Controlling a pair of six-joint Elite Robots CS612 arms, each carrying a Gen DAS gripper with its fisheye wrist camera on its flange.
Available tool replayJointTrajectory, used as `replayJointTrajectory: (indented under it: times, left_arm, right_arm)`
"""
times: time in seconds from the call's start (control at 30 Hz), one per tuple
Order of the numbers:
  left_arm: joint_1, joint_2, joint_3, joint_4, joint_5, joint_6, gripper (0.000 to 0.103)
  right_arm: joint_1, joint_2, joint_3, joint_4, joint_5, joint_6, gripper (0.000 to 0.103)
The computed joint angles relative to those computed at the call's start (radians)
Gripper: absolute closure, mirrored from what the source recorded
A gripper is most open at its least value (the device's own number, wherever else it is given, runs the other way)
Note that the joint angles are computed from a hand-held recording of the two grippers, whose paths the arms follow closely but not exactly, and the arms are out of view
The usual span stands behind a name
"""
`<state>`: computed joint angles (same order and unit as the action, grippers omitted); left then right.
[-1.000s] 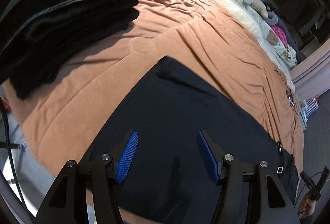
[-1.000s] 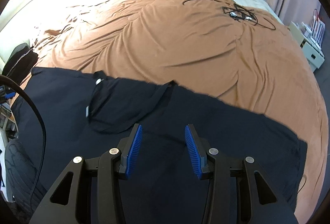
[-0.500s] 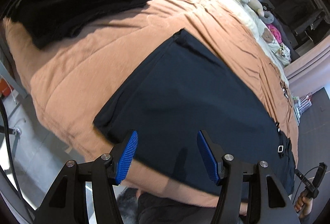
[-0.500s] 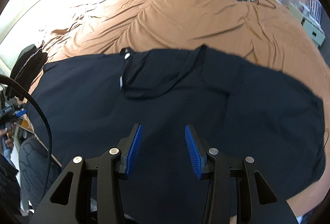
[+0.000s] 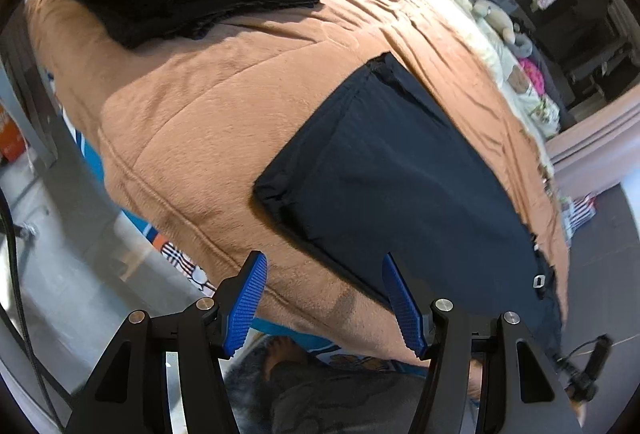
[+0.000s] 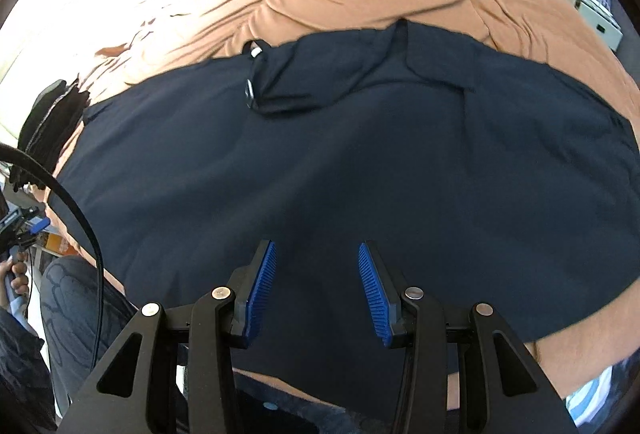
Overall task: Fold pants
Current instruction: 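Grasp the edge of the black pants with the left tool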
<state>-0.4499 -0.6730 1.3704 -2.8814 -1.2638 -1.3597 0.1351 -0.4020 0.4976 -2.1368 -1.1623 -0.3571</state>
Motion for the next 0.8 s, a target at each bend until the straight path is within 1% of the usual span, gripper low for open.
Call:
replayJointTrajectory:
  times: [0.03,0.13,0.2,0.33,0.47,0.53,0.57,0.67,0.77,0.8]
  left_arm:
    - [0.000,-0.001,0.009,-0.023,0.000,-0.006,0.041]
    - [0.003,0.005,0.028,-0.129,-0.017,-0.026,0.041]
    - [0.004,0.010,0.024,-0.150,-0.017,-0.039,0.041]
    - [0.010,0.027,0.015,-0.211,-0.032,-0.058,0.041]
    - [0.020,0.042,0.001,-0.220,-0.054,-0.103,0.041]
    - [0.019,0.043,0.001,-0.226,-0.046,-0.117,0.041]
    - [0.019,0.043,-0.001,-0.220,-0.043,-0.117,0.041]
    - [0.019,0.043,-0.010,-0.194,-0.030,-0.104,0.041]
    - [0.018,0.041,-0.019,-0.151,0.010,-0.085,0.042]
    - [0.018,0.039,-0.024,-0.117,0.030,-0.075,0.048]
  right_arm:
    - [-0.001,-0.001,0.004,0.003,0.002,0.006,0.062]
    - [0.000,-0.009,0.027,0.001,-0.007,0.015,0.062]
    - [0.002,-0.012,0.037,-0.004,-0.023,0.024,0.062]
    - [0.000,-0.015,0.045,0.006,-0.024,0.043,0.062]
    - [0.000,-0.023,0.058,-0.004,-0.029,0.050,0.062]
    - [0.000,-0.029,0.067,-0.014,-0.026,0.058,0.062]
    - [-0.001,-0.028,0.064,-0.015,-0.021,0.065,0.062]
    - [-0.002,-0.043,0.100,-0.047,-0.008,0.076,0.062]
    - [0.000,-0.043,0.100,-0.046,0.001,0.068,0.062]
    - [0.001,-0.043,0.101,-0.046,0.001,0.064,0.062]
